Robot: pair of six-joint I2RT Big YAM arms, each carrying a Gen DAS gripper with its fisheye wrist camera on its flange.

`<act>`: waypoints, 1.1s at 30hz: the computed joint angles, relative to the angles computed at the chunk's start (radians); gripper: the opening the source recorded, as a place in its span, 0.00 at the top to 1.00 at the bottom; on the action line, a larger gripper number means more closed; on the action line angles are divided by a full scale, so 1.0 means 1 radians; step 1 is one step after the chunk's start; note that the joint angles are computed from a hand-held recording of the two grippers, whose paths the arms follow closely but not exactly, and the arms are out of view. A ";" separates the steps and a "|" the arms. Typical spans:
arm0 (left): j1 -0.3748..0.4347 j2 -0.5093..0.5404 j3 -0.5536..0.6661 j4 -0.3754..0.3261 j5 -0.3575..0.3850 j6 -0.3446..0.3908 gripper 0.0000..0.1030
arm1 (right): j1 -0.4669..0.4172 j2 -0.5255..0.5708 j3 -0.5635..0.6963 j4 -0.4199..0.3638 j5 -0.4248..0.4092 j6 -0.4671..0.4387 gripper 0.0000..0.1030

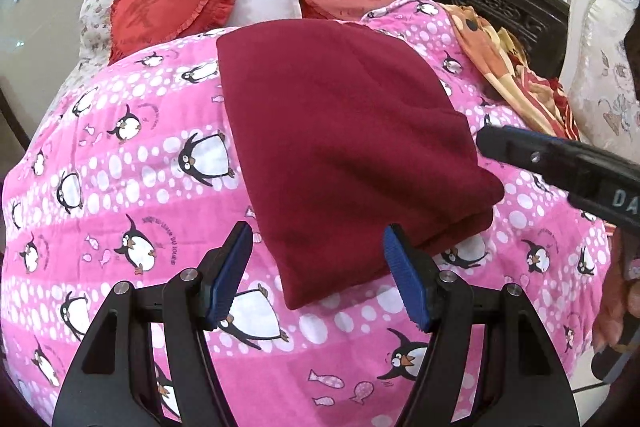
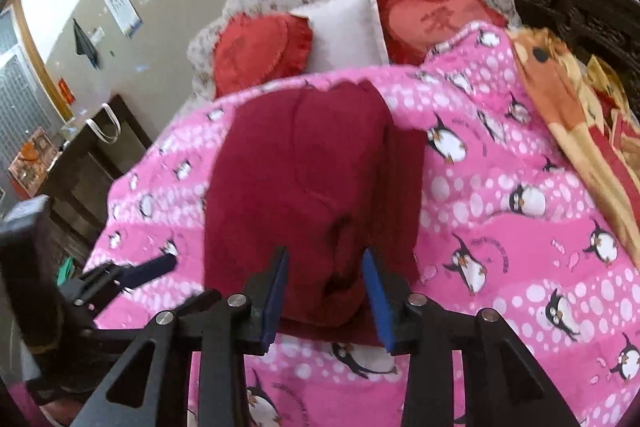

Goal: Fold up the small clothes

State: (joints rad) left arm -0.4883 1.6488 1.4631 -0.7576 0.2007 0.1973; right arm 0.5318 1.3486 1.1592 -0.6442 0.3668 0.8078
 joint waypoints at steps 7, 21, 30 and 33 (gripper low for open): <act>0.009 0.019 0.026 -0.010 0.015 -0.036 0.34 | -0.012 0.025 0.040 0.003 0.014 0.004 0.52; 0.069 0.178 0.232 -0.133 0.208 -0.132 0.34 | -0.110 0.052 -0.048 0.115 -0.119 0.025 0.31; 0.096 0.310 0.364 -0.171 0.371 -0.217 0.23 | -0.228 0.066 -0.103 0.298 -0.267 0.070 0.14; 0.093 0.343 0.393 -0.173 0.399 -0.227 0.15 | -0.260 0.100 -0.105 0.378 -0.357 0.068 0.14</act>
State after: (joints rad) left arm -0.3954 1.9923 1.8560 -0.9306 0.5994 -0.0297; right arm 0.2722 1.4489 1.0539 -0.2658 0.0097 0.8760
